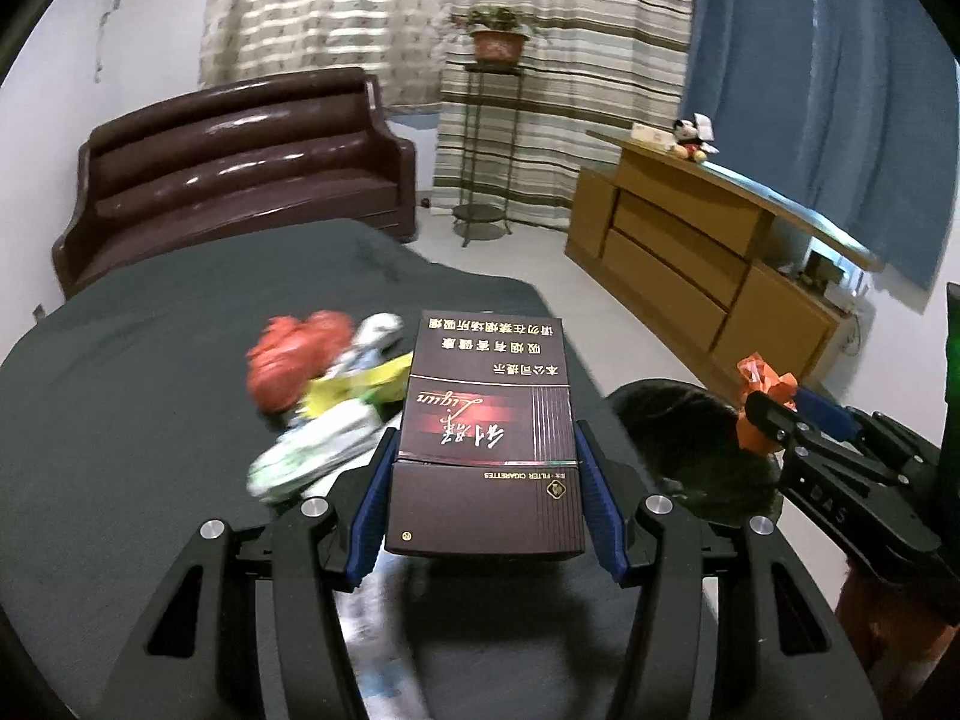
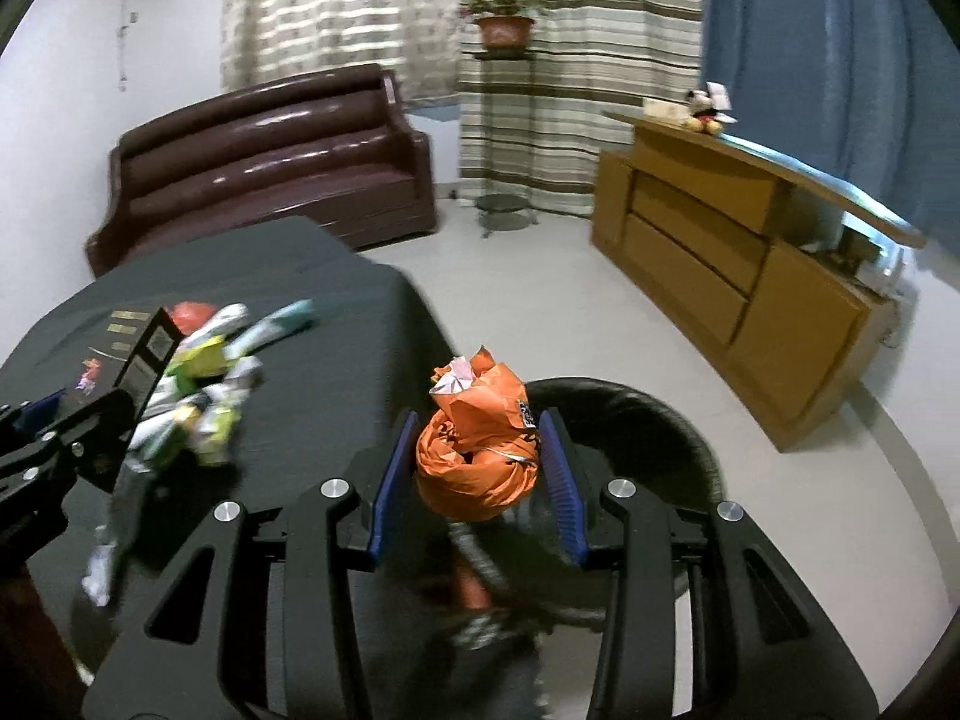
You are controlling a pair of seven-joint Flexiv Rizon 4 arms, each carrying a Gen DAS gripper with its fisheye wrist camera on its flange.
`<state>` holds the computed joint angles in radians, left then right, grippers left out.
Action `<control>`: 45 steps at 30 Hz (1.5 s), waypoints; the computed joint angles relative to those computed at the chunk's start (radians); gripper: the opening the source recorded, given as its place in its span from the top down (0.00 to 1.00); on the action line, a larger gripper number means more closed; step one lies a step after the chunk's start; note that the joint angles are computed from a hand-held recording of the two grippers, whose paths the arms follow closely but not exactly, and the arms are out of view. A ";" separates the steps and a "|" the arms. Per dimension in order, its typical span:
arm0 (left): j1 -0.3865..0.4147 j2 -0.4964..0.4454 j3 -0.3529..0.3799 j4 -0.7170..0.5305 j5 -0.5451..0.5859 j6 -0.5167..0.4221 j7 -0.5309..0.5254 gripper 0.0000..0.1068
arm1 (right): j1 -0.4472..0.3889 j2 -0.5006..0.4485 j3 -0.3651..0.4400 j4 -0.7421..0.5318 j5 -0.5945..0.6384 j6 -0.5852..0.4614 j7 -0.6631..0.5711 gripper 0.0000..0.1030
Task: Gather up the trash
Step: 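Carry the orange bag and cigarette box in both tools over the black bin, then open both tools to drop the bag and box into the bin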
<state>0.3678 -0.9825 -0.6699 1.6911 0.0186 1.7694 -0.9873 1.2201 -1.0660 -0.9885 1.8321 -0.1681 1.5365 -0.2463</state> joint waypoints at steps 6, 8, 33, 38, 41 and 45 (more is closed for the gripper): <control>-0.127 -0.018 0.061 -0.083 -0.037 -0.045 0.016 0.48 | -0.048 -0.008 0.016 0.020 0.008 -0.007 0.007 0.61; -0.173 -0.027 0.087 -0.117 -0.057 -0.068 0.027 0.48 | -0.065 -0.007 0.025 0.024 0.011 -0.001 0.008 0.61; -0.536 -0.102 0.400 -0.405 -0.250 -0.250 0.050 0.45 | -0.224 -0.035 0.129 -0.016 0.091 0.067 -0.019 0.59; -0.531 -0.101 0.398 -0.408 -0.267 -0.260 0.035 0.31 | -0.223 -0.037 0.124 -0.006 0.103 0.067 -0.006 0.51; -0.529 -0.096 0.398 -0.403 -0.274 -0.266 0.027 0.31 | -0.217 -0.037 0.117 0.000 0.105 0.066 -0.001 0.51; -0.511 -0.085 0.379 -0.380 -0.271 -0.238 0.030 0.31 | -0.205 -0.036 0.104 0.003 0.103 0.063 0.000 0.49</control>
